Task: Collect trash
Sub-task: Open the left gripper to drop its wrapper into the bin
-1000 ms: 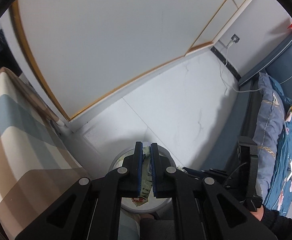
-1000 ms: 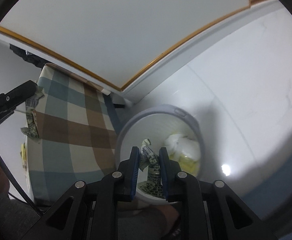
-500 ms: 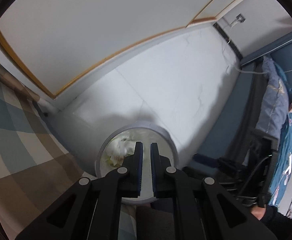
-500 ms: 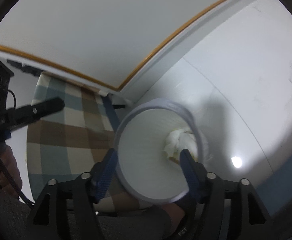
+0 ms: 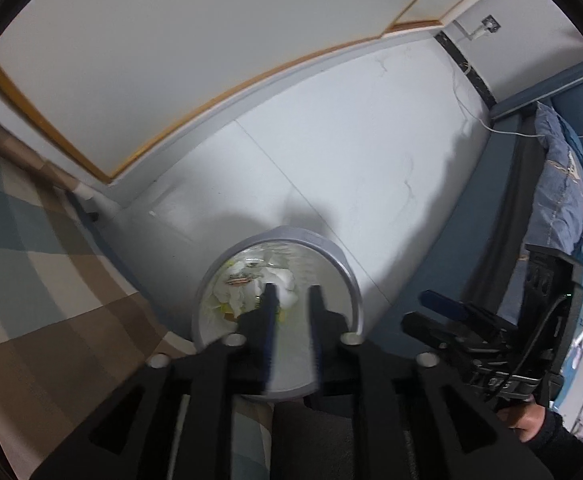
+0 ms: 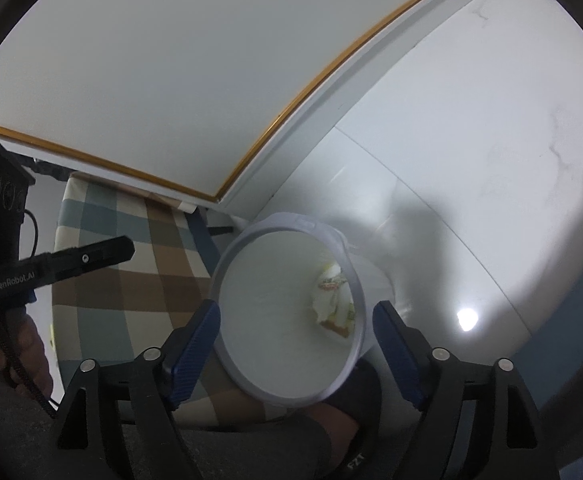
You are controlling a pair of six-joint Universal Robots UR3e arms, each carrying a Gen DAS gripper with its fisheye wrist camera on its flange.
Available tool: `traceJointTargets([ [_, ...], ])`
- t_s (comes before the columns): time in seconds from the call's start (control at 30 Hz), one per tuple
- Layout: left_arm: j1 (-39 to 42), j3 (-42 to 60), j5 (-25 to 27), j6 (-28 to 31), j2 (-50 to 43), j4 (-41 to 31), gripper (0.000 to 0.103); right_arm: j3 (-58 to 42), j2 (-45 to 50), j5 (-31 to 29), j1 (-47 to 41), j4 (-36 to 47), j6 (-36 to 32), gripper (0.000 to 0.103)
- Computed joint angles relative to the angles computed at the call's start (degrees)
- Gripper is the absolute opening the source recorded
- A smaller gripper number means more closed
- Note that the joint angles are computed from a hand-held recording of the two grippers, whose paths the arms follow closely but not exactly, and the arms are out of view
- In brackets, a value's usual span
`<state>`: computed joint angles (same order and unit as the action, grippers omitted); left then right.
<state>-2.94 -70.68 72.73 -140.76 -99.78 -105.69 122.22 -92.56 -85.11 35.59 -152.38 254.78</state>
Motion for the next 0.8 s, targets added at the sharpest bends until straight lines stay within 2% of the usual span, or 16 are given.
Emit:
traceJointTargets([
  [0.03, 0.16, 0.06, 0.40, -0.15, 0.25, -0.06, 0.029, -0.28, -0.37, -0.47, 0.15, 0.71, 0.37, 0.083],
  [0.1, 1.08, -0.59, -0.17, 0.24, 1.56, 0.28, 0.036, -0.63, -1.23, -1.18, 0.42, 1.59, 0.80, 0.084],
  [0.33, 4.67, -0.62, -2.14, 1.24, 6.11, -0.67, 0.040, -6.65, -2.36, -5.02, 2.92, 8.36, 1.70, 0.087],
  [0.37, 5.19, -0.32, -2.39, 1.31, 6.55, -0.98, 0.042, -7.62, -2.70, -5.78, 3.36, 9.17, 2.17, 0.087],
  [0.43, 6.54, 1.04, -3.16, 1.26, 7.19, -2.27, 0.056, -9.08, -3.37, -6.95, 3.98, 10.88, 2.58, 0.088],
  [0.63, 11.74, 3.33, -6.43, 3.67, 11.09, -5.73, 0.061, -18.30, -2.80, -12.97, 7.43, 18.29, 3.48, 0.090],
  [0.73, 14.95, 3.45, -7.77, 5.37, 13.75, -6.62, 0.072, -23.91, -1.34, -16.15, 9.31, 22.02, 3.83, 0.091],
  [0.8, 17.64, 3.43, -8.78, 6.66, 15.70, -7.09, 0.073, -27.95, -0.09, -18.14, 10.54, 23.98, 4.06, 0.091],
])
